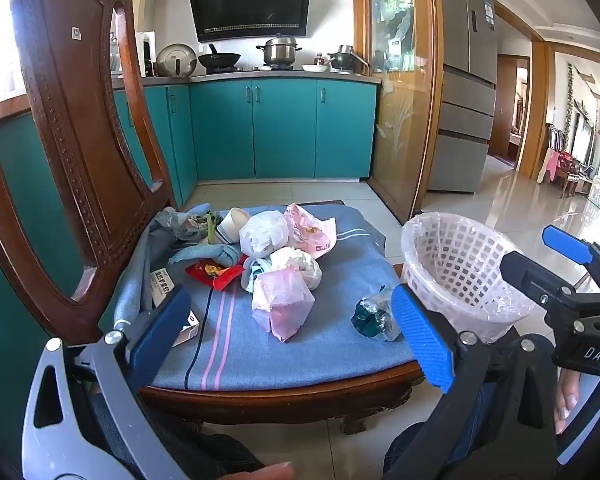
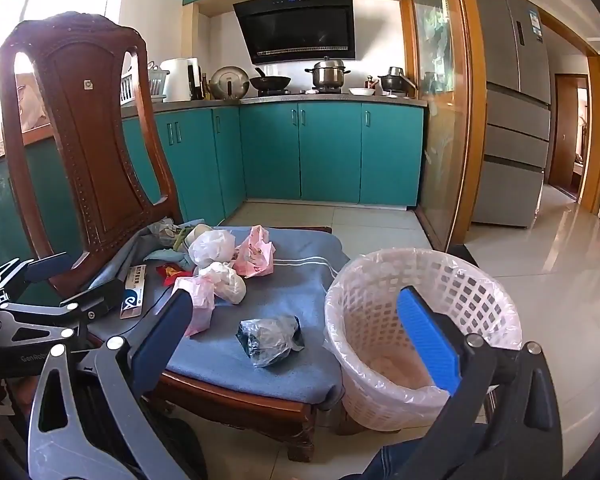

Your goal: Collect trash

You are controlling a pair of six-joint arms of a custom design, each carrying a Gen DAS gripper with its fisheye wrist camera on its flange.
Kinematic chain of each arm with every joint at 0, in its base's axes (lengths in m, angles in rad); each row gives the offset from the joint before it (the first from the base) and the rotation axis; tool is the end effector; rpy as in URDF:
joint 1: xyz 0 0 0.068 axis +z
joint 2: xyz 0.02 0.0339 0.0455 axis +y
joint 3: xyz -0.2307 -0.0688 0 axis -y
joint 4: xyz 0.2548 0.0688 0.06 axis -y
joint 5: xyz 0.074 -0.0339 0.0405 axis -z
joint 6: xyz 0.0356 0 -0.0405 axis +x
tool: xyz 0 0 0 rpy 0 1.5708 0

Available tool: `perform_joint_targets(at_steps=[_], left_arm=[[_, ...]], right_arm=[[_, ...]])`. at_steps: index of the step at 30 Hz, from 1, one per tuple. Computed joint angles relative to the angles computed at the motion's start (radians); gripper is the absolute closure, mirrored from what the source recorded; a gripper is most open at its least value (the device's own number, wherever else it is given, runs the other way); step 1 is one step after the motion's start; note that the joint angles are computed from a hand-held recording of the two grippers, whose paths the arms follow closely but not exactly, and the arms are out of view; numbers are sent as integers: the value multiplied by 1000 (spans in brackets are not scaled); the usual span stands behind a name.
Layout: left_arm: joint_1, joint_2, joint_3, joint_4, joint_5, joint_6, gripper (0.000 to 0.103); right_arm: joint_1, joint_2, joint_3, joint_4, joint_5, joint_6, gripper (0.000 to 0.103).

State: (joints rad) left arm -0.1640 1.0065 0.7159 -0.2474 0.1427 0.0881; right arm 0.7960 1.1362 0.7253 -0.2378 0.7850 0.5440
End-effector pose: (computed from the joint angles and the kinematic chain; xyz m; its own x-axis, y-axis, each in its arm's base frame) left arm 0.2475 -0.0461 0.2369 -0.4788 0.1675 -0.8618 0.3255 0.9455 0.0030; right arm 0.1995 0.1678 0.2161 -0.4193 0.0950 -0.9029 0.1234 0.9912 0.0470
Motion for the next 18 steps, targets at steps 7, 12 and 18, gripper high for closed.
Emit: perform_joint_targets(at_steps=[7,12,18], left_arm=[[-4,3,5,0,-3,-1,3],[-3,1,1,3,-1,-2,3],[-7,-22,-16,-3,-5,-4,3]], right_arm=[[9,0,10,-8,7,-2,3],[10,3,12,-10,5,-5,3],[15,8,17,-12,9,-7,3]])
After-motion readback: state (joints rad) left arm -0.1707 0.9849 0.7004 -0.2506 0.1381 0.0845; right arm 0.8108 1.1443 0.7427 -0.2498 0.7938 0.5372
